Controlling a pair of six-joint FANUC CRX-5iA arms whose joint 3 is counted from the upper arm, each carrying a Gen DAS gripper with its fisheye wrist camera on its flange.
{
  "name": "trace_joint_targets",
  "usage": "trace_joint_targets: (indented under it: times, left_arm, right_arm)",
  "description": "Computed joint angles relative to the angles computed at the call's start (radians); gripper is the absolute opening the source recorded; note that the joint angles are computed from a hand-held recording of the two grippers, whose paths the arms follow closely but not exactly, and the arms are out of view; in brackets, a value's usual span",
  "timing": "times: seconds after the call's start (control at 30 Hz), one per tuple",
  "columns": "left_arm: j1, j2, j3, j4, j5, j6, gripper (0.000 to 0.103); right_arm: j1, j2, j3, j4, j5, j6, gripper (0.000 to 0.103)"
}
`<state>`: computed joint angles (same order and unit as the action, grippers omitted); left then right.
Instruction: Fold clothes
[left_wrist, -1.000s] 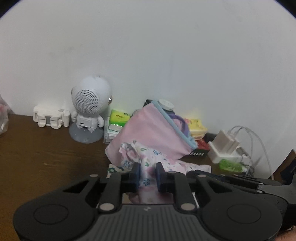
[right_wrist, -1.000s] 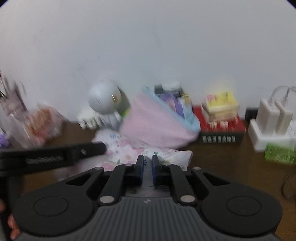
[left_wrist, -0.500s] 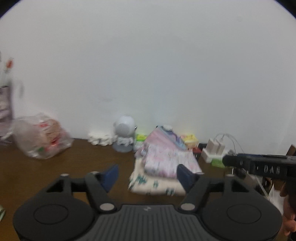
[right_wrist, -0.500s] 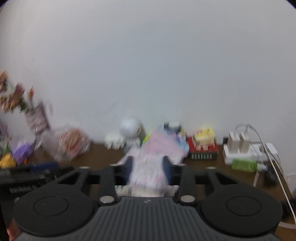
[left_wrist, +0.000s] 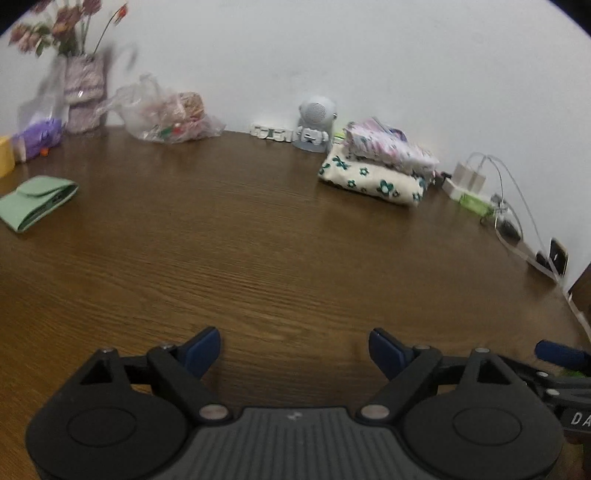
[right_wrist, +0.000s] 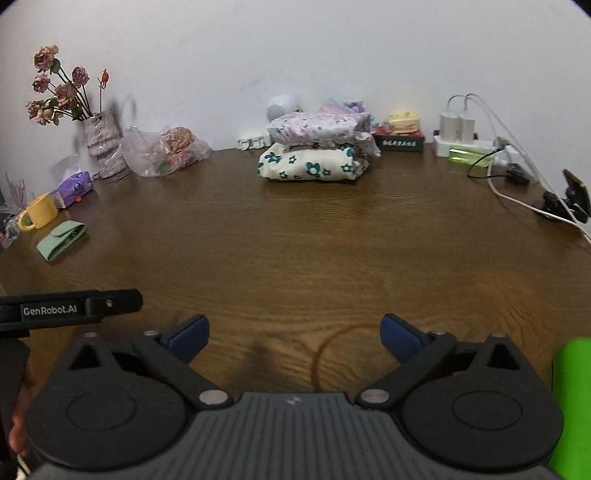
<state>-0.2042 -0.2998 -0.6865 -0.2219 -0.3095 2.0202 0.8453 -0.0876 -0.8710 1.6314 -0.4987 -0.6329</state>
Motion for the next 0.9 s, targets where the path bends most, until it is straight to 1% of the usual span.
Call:
trace_joint_targets:
  times: [0.03,0.07,0.13,0.17,0.23,0.27,0.37,0.4,0.43,0.5,0.53,0.6,0.73,0.9]
  left_arm:
    - [-0.036,0.026,0.04,-0.101,-0.029,0.095,0.087]
    - [-0.058,0.047,0.066,-0.149,-0.055,0.141,0.087]
    - [-0.066,0.07,0.075,-0.148,-0.045,0.137,0.092]
    - [-0.069,0.08,0.078,-0.148,-0.035,0.137,0.092]
    - [-0.074,0.096,0.083,-0.143,-0.024,0.128,0.096]
    - [-0.089,0.107,0.097,-0.177,-0.031,0.159,0.098]
    - [-0.171,0.16,0.175,-0.361,-0.101,0.311,0.102]
    - [-0.194,0.174,0.195,-0.405,-0.125,0.343,0.103]
    - [-0.205,0.183,0.205,-0.418,-0.138,0.345,0.103]
    - [-0.188,0.183,0.19,-0.39,-0.103,0.308,0.103]
    - [-0.188,0.181,0.188,-0.391,-0.103,0.307,0.103]
    - [-0.191,0.175,0.184,-0.405,-0.109,0.323,0.103]
    - [-0.219,0.174,0.198,-0.467,-0.152,0.415,0.103]
    - [-0.21,0.171,0.193,-0.451,-0.144,0.393,0.103]
  right_arm:
    - [0.022,0.011,-0.002,-0.02,-0.033,0.006,0.103]
    - [0.032,0.02,-0.004,-0.023,-0.054,0.002,0.103]
    - [0.043,0.038,0.0,-0.048,-0.081,0.01,0.103]
    - [0.043,0.048,0.004,-0.06,-0.089,0.011,0.103]
    - [0.029,0.051,0.001,-0.062,-0.074,0.001,0.103]
    - [0.021,0.052,-0.001,-0.061,-0.066,-0.005,0.102]
    - [0.0,0.058,-0.009,-0.007,-0.068,-0.048,0.103]
    - [0.002,0.064,-0.003,-0.026,-0.069,-0.028,0.103]
    - [0.008,0.071,0.005,-0.055,-0.071,0.001,0.103]
    - [0.031,0.089,0.026,-0.113,-0.099,0.069,0.103]
    - [0.039,0.096,0.035,-0.132,-0.109,0.092,0.103]
    - [0.039,0.101,0.041,-0.138,-0.109,0.097,0.103]
    - [0.04,0.102,0.042,-0.14,-0.11,0.098,0.102]
    - [0.034,0.1,0.039,-0.135,-0.104,0.097,0.102]
